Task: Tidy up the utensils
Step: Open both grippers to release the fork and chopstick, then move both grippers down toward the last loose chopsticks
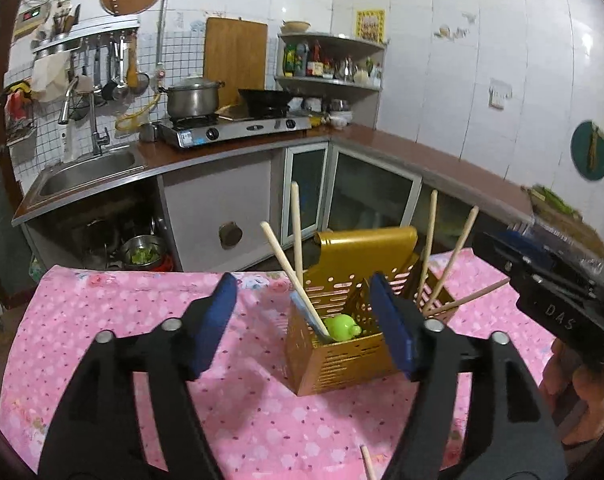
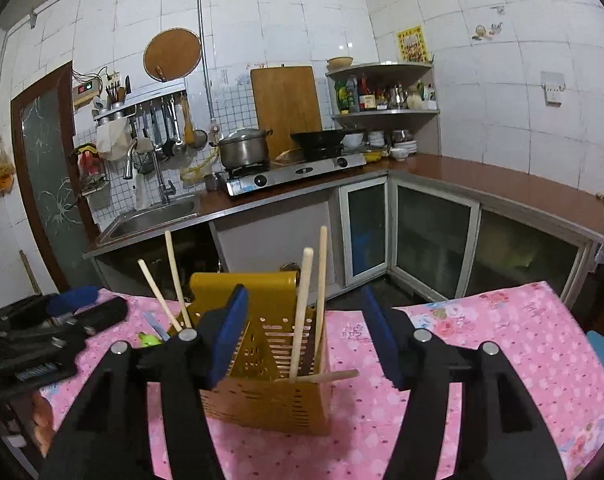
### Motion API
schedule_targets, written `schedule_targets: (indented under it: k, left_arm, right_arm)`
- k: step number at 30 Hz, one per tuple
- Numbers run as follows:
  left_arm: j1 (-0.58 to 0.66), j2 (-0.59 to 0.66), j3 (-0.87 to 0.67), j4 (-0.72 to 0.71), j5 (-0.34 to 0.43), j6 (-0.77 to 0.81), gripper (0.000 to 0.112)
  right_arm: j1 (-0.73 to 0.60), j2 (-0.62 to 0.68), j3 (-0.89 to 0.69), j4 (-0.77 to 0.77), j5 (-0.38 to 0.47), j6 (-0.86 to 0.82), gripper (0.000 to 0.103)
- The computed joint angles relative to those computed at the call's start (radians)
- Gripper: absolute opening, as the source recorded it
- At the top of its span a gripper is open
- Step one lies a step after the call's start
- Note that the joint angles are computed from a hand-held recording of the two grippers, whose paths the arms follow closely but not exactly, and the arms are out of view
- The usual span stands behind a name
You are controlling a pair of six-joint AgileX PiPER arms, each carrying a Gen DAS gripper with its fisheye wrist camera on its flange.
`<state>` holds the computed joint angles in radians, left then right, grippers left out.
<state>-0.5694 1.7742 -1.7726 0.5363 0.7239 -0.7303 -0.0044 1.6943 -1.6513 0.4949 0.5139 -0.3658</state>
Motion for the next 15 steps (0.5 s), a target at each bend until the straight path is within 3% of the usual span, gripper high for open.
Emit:
schedule_targets:
  k: [6, 15]
  left_arm:
    - [0.002, -0.179, 0.204, 0.070, -0.021, -0.116, 0.092]
    - [0.022, -0.327, 0.530, 0.082, -0.075, -0.214, 0.094]
  right_arm:
    - [-0.006, -0.138, 0.142, -0.094, -0.012, 0.074, 0.059]
    - [0.018, -0.291, 0.483, -0.167, -0.062, 0.142, 0.059]
